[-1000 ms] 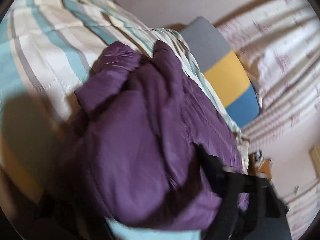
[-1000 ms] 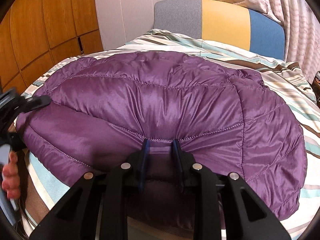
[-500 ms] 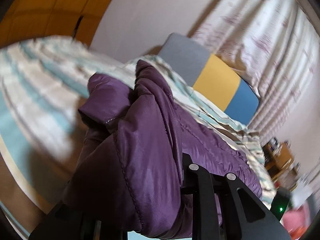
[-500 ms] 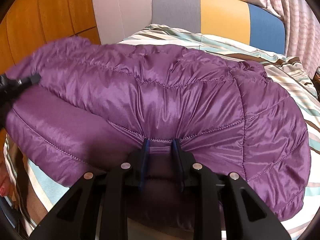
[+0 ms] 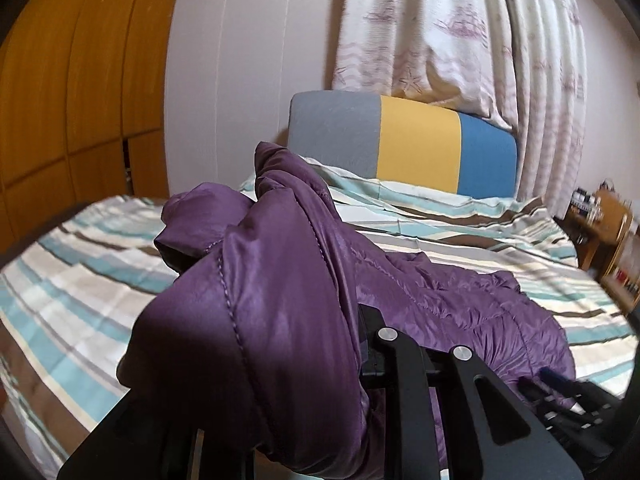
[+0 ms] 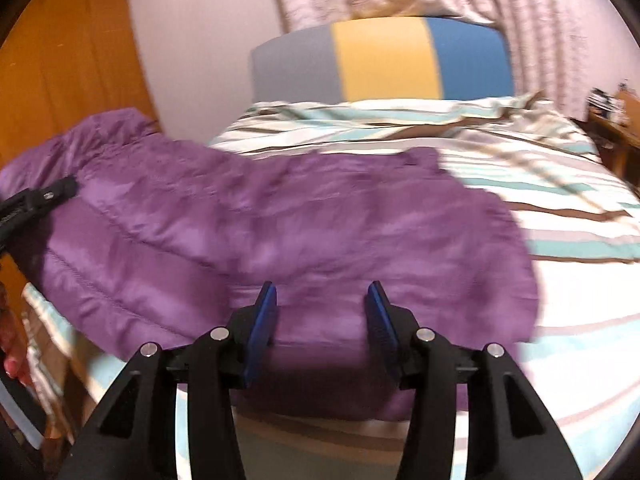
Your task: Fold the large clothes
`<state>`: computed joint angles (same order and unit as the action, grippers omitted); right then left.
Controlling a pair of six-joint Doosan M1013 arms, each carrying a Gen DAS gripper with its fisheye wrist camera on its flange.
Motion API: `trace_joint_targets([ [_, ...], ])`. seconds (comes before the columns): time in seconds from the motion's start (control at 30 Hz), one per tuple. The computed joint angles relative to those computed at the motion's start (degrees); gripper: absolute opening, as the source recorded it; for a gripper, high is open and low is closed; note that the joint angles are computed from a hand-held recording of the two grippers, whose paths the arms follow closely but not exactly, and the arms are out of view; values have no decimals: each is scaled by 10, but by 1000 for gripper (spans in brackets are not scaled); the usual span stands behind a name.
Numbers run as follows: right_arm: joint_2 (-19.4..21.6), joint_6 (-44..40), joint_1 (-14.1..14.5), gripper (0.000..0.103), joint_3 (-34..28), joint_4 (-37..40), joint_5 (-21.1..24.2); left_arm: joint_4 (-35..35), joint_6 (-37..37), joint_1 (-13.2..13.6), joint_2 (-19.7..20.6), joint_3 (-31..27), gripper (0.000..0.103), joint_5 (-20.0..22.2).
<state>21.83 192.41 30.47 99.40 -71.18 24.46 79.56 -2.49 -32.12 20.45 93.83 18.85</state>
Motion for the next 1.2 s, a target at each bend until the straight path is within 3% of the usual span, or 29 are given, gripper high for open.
trace_joint_targets([
  [0.1,-17,62,-9,47,26,-13,12,12,21,-10,4,-7,21,21],
  [0.2,-23,58,-11,47,32,10,47,15,43,-19,7,-15,21,32],
  [0.33,-29,41,-18,48,39,50,54,50,50,-33,11,-26,21,31],
  [0.5,-40,95,-9,48,50,17,82,92,93,-59,25,-39,21,52],
  [0.77,-75,174,-21,48,85,1,130,136,101,-73,42,-52,23,-10],
  [0.9,-88,194,-28,48,100,9,147,80,152,-73,52,-63,23,-63],
  [0.97,-94,203,-31,48,108,14,152,14,215,-75,57,-69,23,-78],
  [1.03,-98,206,-33,48,112,21,157,-100,323,-75,62,-73,23,-98],
  [1.2,-98,195,-41,48,115,41,160,-240,476,-85,73,-74,26,-101],
])
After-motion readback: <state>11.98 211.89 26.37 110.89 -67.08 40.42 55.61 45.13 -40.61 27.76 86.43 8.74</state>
